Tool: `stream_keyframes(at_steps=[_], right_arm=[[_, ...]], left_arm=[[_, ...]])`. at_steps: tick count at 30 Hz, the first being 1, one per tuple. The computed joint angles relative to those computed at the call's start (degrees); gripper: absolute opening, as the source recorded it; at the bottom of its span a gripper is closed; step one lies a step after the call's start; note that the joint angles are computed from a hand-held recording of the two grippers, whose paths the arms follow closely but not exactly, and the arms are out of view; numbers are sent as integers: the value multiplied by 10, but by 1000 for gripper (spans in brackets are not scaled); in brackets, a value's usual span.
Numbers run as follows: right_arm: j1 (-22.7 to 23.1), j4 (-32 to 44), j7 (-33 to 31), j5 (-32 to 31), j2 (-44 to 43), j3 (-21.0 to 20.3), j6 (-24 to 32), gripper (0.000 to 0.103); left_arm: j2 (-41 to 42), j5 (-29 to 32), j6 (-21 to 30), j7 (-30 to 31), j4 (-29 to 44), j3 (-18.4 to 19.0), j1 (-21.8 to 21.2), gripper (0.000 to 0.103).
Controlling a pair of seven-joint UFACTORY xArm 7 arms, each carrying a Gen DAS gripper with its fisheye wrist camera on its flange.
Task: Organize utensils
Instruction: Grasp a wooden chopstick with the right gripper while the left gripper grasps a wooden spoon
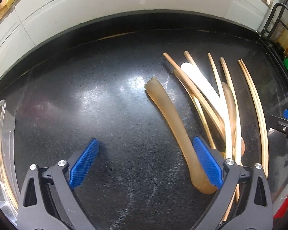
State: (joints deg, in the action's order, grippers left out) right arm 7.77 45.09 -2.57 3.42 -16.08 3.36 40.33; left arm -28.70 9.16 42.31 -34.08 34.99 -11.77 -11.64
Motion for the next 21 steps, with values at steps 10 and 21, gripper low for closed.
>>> stream_keyframes(at_steps=[10,21], right_arm=[[-1,0,18,-15,27,6,-21,83],[6,0,-19,14,16,-5,-23,8]], left_arm=[[-39,5,-5,15,-34,8,17,97],[-66,7,9,8,-34,-6,11,21]])
